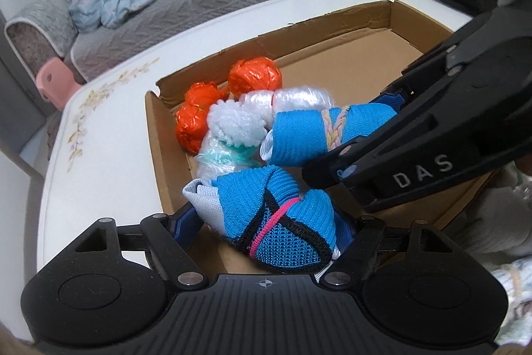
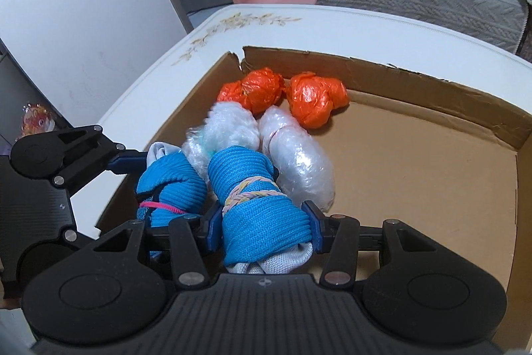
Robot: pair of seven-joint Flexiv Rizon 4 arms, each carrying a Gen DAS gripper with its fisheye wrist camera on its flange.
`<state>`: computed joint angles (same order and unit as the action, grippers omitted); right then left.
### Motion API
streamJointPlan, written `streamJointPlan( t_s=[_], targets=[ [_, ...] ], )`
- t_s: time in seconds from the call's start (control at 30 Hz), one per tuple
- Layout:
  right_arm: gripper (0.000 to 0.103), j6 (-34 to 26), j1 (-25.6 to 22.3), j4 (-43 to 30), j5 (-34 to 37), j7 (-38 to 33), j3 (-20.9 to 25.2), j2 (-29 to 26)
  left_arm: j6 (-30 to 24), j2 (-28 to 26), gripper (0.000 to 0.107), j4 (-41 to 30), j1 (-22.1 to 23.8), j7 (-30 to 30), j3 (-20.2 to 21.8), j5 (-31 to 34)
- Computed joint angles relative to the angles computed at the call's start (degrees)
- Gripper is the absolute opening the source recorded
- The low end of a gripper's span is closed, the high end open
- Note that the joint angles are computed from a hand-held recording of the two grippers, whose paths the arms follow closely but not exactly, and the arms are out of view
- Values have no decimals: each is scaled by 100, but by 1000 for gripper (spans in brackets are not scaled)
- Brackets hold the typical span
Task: Organize objects
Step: 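Carry both blue bundles into the tray beside the other bundles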
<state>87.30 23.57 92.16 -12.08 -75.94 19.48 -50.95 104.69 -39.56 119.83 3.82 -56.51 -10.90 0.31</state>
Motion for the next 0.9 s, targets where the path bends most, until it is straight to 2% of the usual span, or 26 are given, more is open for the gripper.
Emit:
streamJointPlan(
  t_s=[0.07,0.57,0.77,0.9],
  targets=[
    [45,-56,-3,-34,5,2,9,-27,-14,5,81,21,56,-41,-77,-7],
    [49,-96,44,-7,61,-65,-13,45,38,61,86,28,-294,-160,255,-110],
    [49,-135,-24,18,74,-104,30,88,91,246,94,165,-180,-214,140,-56],
    [49,-130,-65,13,96,-145,66,104,256,329,97,231,-394,-320,395,-140]
  ],
)
